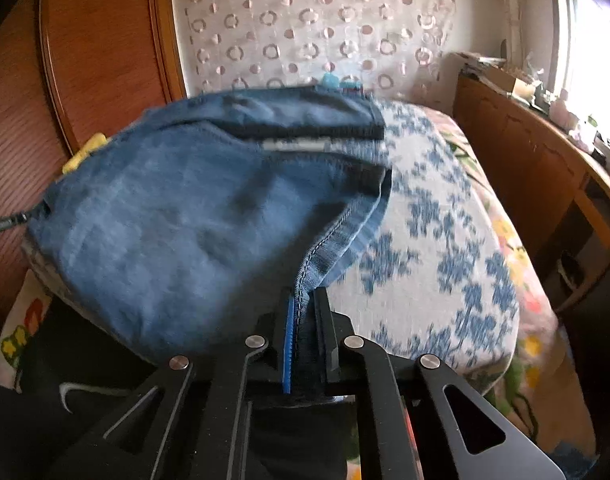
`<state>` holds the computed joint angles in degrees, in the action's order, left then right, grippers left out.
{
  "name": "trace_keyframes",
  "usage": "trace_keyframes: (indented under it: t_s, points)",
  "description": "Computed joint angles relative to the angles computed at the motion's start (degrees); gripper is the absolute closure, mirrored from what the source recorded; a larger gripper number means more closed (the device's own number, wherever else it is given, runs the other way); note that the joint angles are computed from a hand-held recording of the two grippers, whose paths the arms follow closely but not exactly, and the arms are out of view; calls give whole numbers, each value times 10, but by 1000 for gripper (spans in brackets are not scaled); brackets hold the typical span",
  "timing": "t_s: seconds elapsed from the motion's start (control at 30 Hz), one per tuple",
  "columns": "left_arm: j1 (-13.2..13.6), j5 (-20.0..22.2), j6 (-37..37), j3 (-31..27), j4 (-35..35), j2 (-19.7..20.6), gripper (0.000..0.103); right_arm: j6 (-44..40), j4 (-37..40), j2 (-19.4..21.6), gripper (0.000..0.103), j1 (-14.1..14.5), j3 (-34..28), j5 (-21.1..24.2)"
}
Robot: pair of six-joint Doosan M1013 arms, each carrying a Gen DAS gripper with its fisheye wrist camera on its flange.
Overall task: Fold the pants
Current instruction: 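Lower both grippers toward the jeans' leg hems and close on them, then lift the hems with both grippers and fold them toward the waistband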
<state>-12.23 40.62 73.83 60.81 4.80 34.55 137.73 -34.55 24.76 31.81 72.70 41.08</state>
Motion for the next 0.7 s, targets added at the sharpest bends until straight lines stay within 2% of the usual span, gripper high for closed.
trace_keyframes:
  t_s: [0.13,0.27,0.37,0.5,0.7]
  points:
    - [1,-6,4,2,-4,-1,50,12,-19,-9,95,1,5,-15]
    - [3,-10,34,4,-37,-2,77,12,-24,-8,95,0,4,-24]
    - [-2,-20,31,6,-19,-6,86,11,-25,-7,95,-1,5,-30]
    - [-5,-50,30,12,-13,-18,87,2,-23,0,95,-13,-7,-40]
    - [-8,-67,37,-16,-3,-20,87,-3,-46,7,97,-19,-31,-45]
